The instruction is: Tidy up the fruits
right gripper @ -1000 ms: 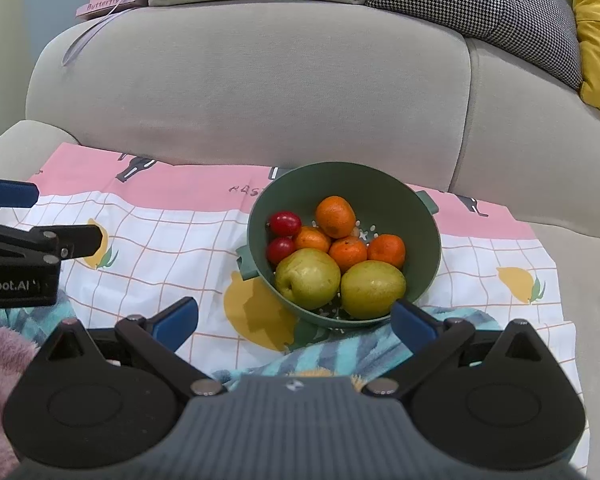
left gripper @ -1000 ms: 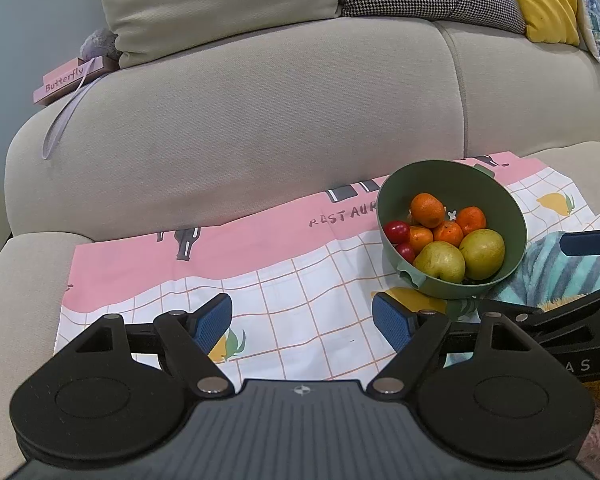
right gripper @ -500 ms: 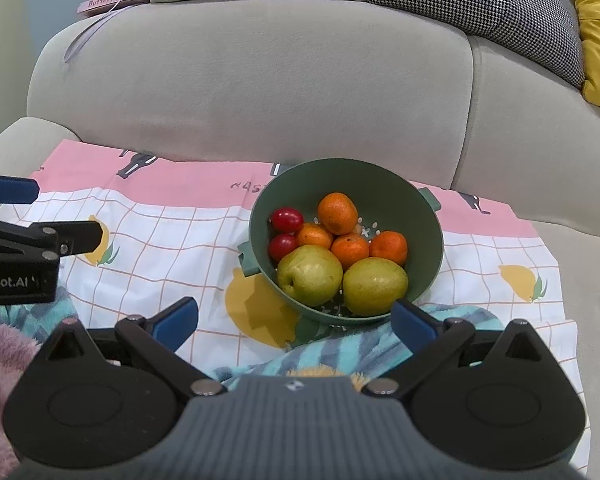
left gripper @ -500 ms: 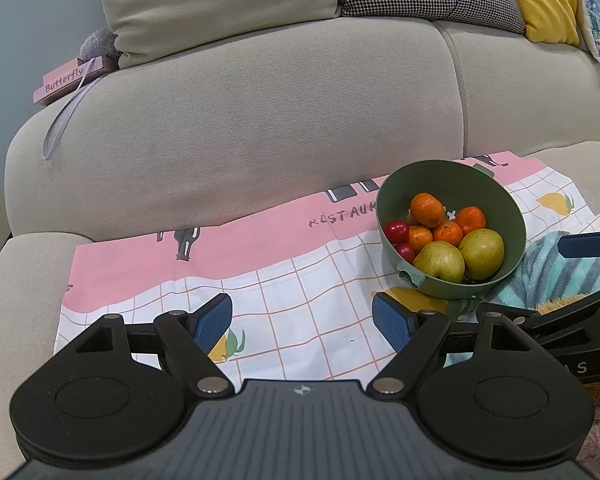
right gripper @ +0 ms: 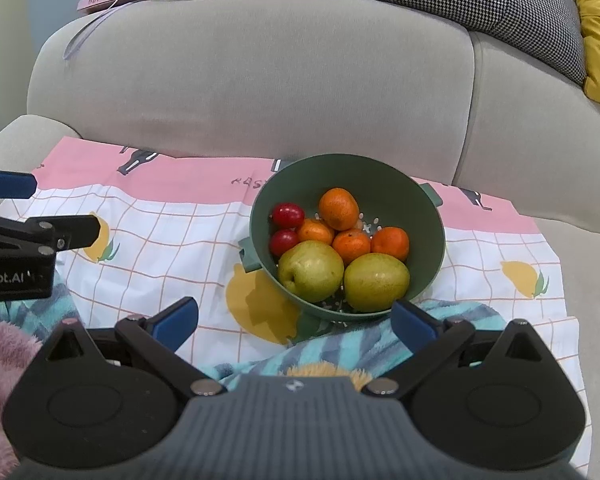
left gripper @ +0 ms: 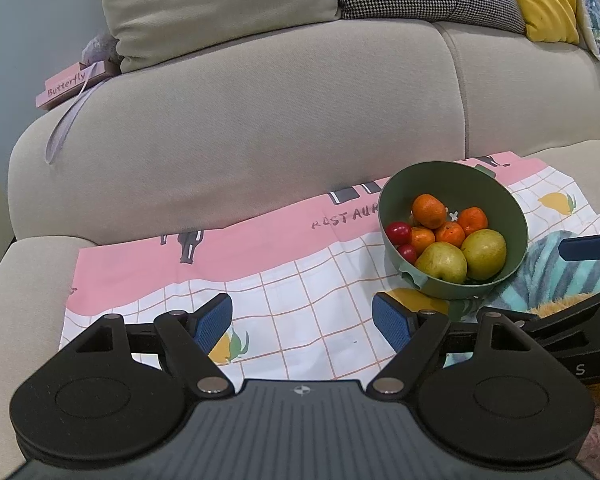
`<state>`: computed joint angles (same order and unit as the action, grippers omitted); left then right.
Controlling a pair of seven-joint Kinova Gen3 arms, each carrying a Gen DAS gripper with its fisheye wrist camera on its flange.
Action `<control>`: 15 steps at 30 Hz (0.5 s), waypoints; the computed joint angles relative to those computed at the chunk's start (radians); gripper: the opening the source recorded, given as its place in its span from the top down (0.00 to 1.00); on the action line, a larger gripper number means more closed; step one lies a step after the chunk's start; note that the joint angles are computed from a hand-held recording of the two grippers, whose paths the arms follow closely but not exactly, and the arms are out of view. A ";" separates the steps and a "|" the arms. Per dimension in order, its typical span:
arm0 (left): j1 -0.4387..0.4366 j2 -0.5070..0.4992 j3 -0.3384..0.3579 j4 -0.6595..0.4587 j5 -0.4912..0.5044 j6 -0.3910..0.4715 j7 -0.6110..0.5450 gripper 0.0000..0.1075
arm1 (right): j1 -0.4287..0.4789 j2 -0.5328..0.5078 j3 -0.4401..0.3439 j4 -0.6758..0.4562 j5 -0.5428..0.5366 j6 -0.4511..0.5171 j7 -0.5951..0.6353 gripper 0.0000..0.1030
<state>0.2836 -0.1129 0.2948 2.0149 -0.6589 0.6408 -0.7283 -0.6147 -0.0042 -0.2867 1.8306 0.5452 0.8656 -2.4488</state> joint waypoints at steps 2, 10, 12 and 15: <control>-0.001 -0.002 0.004 0.002 -0.011 0.001 0.014 0.14 | 0.002 0.003 0.003 -0.004 -0.005 0.000 0.009 0.04; -0.009 -0.006 0.011 0.007 -0.019 -0.010 0.021 0.14 | 0.004 0.006 0.008 -0.007 -0.020 0.000 0.027 0.04; -0.008 -0.005 0.013 0.008 -0.025 -0.009 0.028 0.14 | 0.004 0.007 0.007 -0.009 -0.019 0.001 0.027 0.04; -0.005 -0.007 0.010 0.012 -0.026 -0.016 0.028 0.14 | 0.002 0.007 0.007 -0.009 -0.019 0.004 0.023 0.04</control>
<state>0.2781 -0.1203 0.3053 2.0266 -0.6851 0.6252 -0.6998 -0.6125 0.0030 -0.2798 1.8212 0.5266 0.8692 -2.4254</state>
